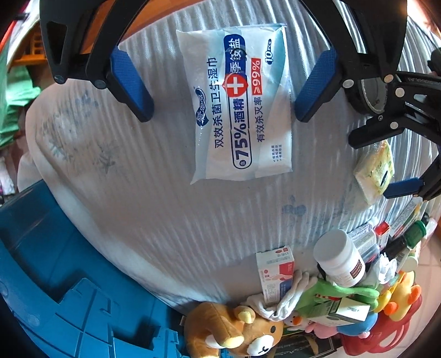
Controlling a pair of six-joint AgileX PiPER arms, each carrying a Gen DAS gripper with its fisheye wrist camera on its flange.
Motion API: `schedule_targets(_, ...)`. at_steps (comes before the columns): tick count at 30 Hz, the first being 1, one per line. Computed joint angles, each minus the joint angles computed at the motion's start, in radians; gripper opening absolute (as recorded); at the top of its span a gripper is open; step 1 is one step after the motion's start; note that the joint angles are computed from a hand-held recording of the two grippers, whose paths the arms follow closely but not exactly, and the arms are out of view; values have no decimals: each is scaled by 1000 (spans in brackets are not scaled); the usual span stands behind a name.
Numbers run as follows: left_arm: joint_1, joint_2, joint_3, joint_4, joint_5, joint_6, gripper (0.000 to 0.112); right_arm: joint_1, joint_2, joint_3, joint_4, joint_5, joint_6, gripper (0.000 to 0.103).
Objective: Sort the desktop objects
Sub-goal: 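Grasp the yellow-green pack with the left tool while the right tool grasps the white-and-blue wipes pack, then carry both packs over the blue crate and release them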
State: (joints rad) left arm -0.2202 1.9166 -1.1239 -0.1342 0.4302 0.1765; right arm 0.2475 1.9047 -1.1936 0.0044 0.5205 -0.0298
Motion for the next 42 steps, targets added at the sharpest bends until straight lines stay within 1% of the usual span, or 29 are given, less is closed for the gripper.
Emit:
schedule_targets(4, -2, -21, 44, -14, -50, 12, 102, 2, -36, 82, 1, -105, 1, 103)
schedule_targets(6, 0, -5, 22, -19, -36, 26, 102, 6, -47, 98, -18, -122, 26, 103)
schedule_targets(9, 6, -12, 30, -37, -33, 55, 102, 13, -61, 111, -49, -120, 72, 103)
schedule_targets(11, 14, -30, 56, -52, -58, 79, 94, 16, -66, 110, -53, -112, 82, 103)
schedule_targets(12, 23, -47, 78, -68, -82, 91, 77, 20, -67, 109, -57, -104, 93, 102)
schedule_targets(13, 32, -56, 86, -79, -88, 100, 68, 24, -72, 107, -54, -99, 85, 94)
schedule_targets(14, 40, -62, 91, -94, -87, 121, 65, 31, -78, 108, -51, -100, 78, 79)
schedule_targets(15, 49, -66, 89, -119, -81, 157, 57, 40, -78, 112, -44, -107, 68, 70)
schedule_targets(16, 48, -61, 78, -120, -75, 159, 50, 49, -78, 97, -40, -87, 50, 54)
schedule_targets(17, 47, -54, 65, -118, -66, 153, 46, 52, -74, 79, -15, -58, -8, 50)
schedule_targets(18, 54, -57, 63, -123, -58, 163, 37, 58, -69, 71, -4, -52, -28, 48)
schedule_targets(19, 66, -61, 62, -153, -48, 195, 31, 54, -68, 67, 30, -44, -65, 46)
schedule_targets(21, 95, -77, 68, -231, -28, 272, 29, 41, -73, 52, 92, -20, -106, 43)
schedule_targets(22, 101, -86, 72, -234, -25, 282, 29, 39, -73, 44, 114, -14, -113, 43)
schedule_targets(26, 116, -140, 89, -230, -13, 307, 29, 17, -103, 24, 193, 10, -156, 43)
schedule_targets(29, 105, -195, 79, -176, -8, 268, 29, 7, -146, 8, 245, 24, -179, 43)
schedule_targets(30, 111, -246, 97, -169, 6, 278, 29, 5, -170, 7, 262, 27, -187, 43)
schedule_targets(31, 105, -267, 83, -148, 15, 271, 29, 6, -195, 2, 266, 28, -186, 43)
schedule_targets(35, 76, -324, -6, -78, 55, 247, 29, 7, -285, -48, 266, 36, -171, 43)
schedule_targets(38, 47, -312, -124, -56, 83, 238, 29, 4, -334, -123, 231, 43, -129, 43)
schedule_targets(42, -5, -278, -313, -24, 114, 229, 29, -40, -383, -245, 227, 64, -101, 43)
